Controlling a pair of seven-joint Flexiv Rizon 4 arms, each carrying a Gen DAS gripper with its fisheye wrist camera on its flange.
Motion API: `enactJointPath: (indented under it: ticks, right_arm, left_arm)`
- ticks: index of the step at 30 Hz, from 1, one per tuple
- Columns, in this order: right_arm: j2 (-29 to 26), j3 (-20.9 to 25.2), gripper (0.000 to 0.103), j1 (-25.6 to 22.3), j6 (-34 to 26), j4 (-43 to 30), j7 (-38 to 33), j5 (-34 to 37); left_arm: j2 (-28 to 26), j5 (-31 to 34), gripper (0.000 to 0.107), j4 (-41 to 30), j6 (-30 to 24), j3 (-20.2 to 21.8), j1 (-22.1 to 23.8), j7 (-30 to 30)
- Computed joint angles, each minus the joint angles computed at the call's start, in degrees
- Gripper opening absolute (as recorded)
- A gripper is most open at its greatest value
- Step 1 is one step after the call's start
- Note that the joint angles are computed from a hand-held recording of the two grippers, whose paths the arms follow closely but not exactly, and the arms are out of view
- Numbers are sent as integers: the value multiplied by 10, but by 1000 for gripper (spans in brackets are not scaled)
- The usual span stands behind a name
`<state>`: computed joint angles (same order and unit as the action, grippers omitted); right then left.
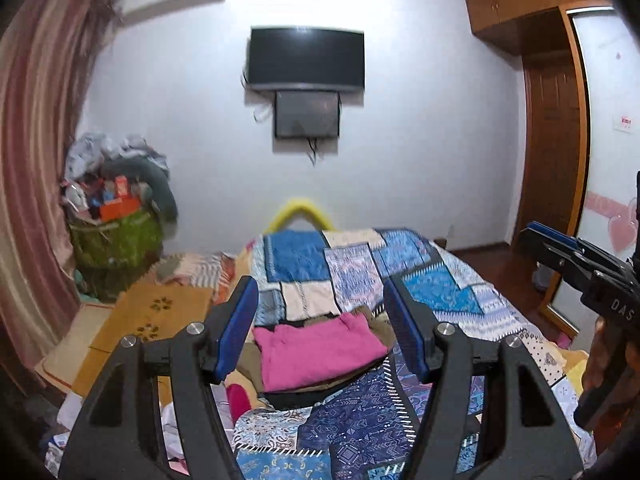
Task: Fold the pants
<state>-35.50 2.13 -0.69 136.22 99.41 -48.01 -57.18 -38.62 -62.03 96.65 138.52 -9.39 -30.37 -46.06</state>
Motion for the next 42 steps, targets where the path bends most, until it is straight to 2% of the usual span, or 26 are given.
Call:
enactJointPath:
  ticks: [2, 4, 5, 8, 10, 12, 15, 28, 42]
  right_arm:
    - [21, -1, 40, 9, 15, 40, -41, 43]
    - [33, 2, 54, 20, 22, 68, -75, 87]
    - [39, 3, 57, 26, 25, 83, -94, 111]
    - [47, 10, 67, 30, 24, 104, -117, 143]
    - [52, 14, 83, 30, 20, 112, -125, 154]
    - [58, 14, 92, 39, 20, 123, -147, 186]
    - [67, 14, 103, 51, 8, 129, -174, 223]
    - [76, 29, 103, 44, 3, 150, -197, 229]
    - [81, 33, 103, 37, -5, 156, -192, 224]
  left_arm:
    - [6, 7, 69, 20, 35, 0, -11, -21]
    - [8, 12, 76, 36, 66, -2, -17, -40]
    - [11, 19, 77, 48, 75, -5, -16, -54]
    - [26, 34, 86, 79, 76, -13, -10, -88]
    - [29, 37, 91, 91, 84, -11, -13, -103]
    - [28, 37, 98, 98, 91, -10, -14, -111]
    - [31, 40, 100, 108, 96, -11, -13, -128]
    - [27, 41, 102, 108, 101, -9, -17, -128]
    - [20, 42, 103, 101, 97, -9, -15, -122]
